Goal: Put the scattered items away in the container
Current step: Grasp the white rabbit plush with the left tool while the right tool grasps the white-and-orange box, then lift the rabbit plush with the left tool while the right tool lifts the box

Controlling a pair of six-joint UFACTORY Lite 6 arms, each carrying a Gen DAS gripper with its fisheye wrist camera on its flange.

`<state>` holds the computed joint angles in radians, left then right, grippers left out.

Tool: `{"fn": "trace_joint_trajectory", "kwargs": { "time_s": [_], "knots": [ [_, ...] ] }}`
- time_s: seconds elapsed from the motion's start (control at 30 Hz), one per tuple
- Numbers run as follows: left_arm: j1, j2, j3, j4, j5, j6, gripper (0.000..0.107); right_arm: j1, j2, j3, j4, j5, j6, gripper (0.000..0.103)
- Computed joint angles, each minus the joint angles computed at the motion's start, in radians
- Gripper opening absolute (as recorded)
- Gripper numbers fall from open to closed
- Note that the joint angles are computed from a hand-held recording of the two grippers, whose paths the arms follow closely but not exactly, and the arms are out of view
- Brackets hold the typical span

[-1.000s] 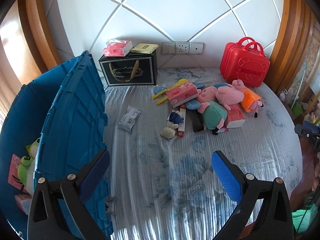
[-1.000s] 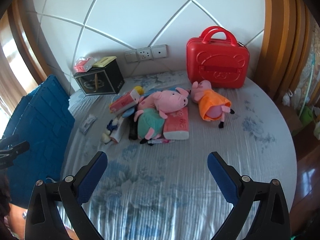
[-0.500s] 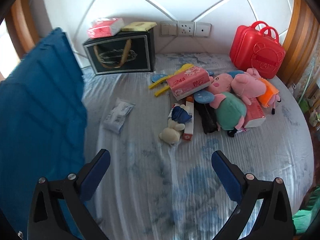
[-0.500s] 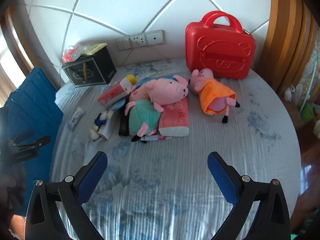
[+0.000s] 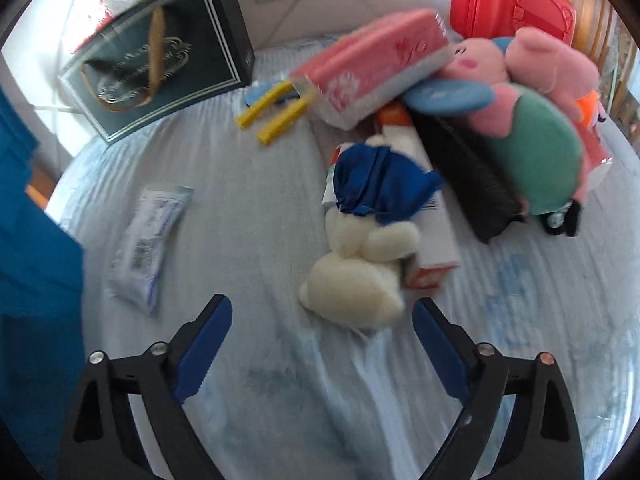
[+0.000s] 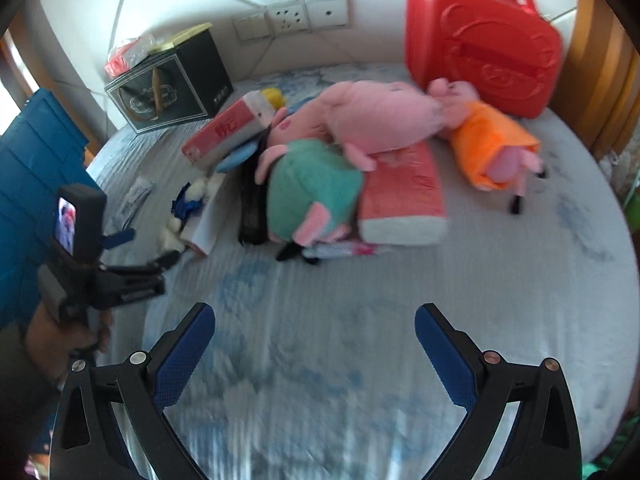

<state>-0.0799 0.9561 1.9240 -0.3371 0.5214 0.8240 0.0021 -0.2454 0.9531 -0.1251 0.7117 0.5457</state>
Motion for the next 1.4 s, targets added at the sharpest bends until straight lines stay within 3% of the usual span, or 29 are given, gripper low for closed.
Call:
{"fn": "trace_joint_trajectory", "kwargs": {
  "time_s": [0.13,0.17,0.2,0.57,0.8,0.9,1.03,1.1,1.4],
  "knots": [
    [0.009,0.036,0.028,-0.180,-0.013,0.193,0.066,0.043,0.188,0.084,-0.050,-0.107,0.092,0.102],
    [0.008,0.044,0.037,-0.193,-0.005,0.207,0.051,0.054,0.237,0.115,-0.063,-0.124,0.114,0.102],
    [0.004,0.046,0.037,-0.192,-0.003,0.208,0.044,0.066,0.288,0.151,-0.077,-0.139,0.136,0.102],
    [0.081,-0.177,-0.317,-0.370,-0.156,0.308,0.043,0.187,0.715,0.559,-0.132,-0.111,0.243,0.101],
    [0.130,-0.206,-0.372,-0.423,-0.189,0.333,0.043,0.209,1.004,0.883,-0.093,0.000,0.188,0.061],
    [0.139,-0.203,-0.371,-0.432,-0.186,0.335,0.043,0.196,1.093,0.964,-0.061,0.037,0.168,0.055],
    [0.152,-0.229,-0.405,-0.485,-0.183,0.379,0.043,0.188,1.129,0.992,-0.069,0.042,0.168,0.055],
    [0.154,-0.243,-0.427,-0.500,-0.192,0.402,0.043,0.185,1.108,0.962,-0.057,0.022,0.156,0.032],
    [0.150,-0.299,-0.483,-0.428,-0.223,0.321,0.043,0.207,0.934,0.724,-0.027,-0.041,0.160,0.023]
  ]
}}
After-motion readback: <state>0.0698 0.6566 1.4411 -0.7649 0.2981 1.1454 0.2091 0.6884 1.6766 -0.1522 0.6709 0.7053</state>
